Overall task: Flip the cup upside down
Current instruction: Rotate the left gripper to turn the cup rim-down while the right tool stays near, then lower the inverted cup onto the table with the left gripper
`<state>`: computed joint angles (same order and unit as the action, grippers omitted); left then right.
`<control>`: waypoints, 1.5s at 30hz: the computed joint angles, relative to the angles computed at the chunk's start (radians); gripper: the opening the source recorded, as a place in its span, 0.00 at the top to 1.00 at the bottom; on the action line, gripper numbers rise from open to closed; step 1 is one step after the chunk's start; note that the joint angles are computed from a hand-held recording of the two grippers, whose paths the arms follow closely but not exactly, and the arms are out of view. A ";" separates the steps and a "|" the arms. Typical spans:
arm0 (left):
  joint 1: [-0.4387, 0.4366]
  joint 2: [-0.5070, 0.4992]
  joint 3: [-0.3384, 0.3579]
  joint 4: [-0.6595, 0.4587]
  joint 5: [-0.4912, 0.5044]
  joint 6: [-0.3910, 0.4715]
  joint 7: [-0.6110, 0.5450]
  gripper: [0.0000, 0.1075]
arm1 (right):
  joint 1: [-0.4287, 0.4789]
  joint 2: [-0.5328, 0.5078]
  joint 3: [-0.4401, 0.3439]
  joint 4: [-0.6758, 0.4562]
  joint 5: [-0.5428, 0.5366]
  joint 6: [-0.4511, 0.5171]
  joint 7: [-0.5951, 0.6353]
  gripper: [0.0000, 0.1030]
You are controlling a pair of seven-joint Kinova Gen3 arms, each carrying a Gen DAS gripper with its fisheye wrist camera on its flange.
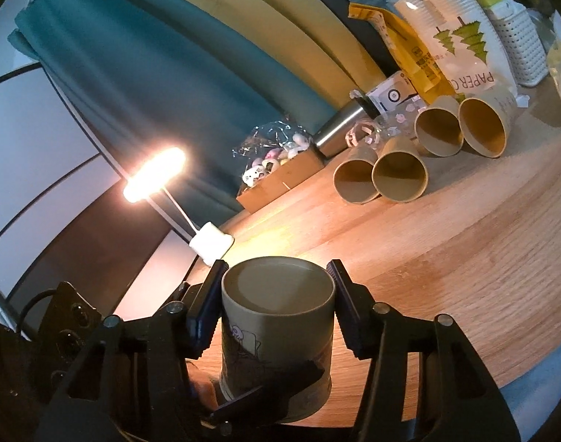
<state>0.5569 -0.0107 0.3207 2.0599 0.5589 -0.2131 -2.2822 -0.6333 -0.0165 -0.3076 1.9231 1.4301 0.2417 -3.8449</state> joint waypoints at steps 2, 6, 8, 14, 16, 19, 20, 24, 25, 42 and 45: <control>-0.007 0.001 0.004 -0.007 0.049 0.015 -0.045 0.32 | -0.005 0.005 -0.003 -0.010 -0.025 0.028 0.033 0.44; -0.012 -0.009 -0.008 -0.008 0.053 0.045 -0.024 0.26 | -0.023 0.016 -0.010 -0.042 -0.094 0.124 0.135 0.44; -0.026 -0.016 -0.002 -0.005 0.058 0.053 -0.016 0.26 | -0.035 0.030 -0.009 -0.067 -0.127 0.187 0.190 0.44; -0.097 -0.053 0.034 0.017 0.027 0.076 0.060 0.26 | -0.085 0.082 0.007 -0.124 -0.154 0.360 0.287 0.44; -0.155 -0.069 0.064 0.021 -0.029 0.102 0.141 0.26 | -0.080 0.104 -0.015 -0.136 -0.140 0.423 0.265 0.44; -0.291 -0.097 0.159 0.034 -0.087 0.111 0.263 0.26 | -0.165 0.143 0.028 -0.173 -0.152 0.545 0.310 0.44; -0.338 -0.104 0.190 0.035 -0.100 0.112 0.299 0.26 | -0.186 0.160 0.035 -0.189 -0.154 0.585 0.327 0.44; -0.523 -0.106 0.311 0.007 -0.002 0.148 0.305 0.26 | -0.275 0.231 0.072 -0.259 -0.161 0.745 0.415 0.44; -0.569 -0.099 0.338 -0.005 0.039 0.167 0.288 0.26 | -0.277 0.245 0.061 -0.273 -0.160 0.775 0.432 0.44; -1.136 -0.126 0.809 -0.043 0.050 0.249 0.401 0.26 | -0.396 0.360 0.160 -0.381 -0.201 0.920 0.582 0.44; -1.154 -0.128 0.825 -0.047 0.015 0.253 0.441 0.26 | -0.409 0.366 0.163 -0.384 -0.190 0.939 0.587 0.44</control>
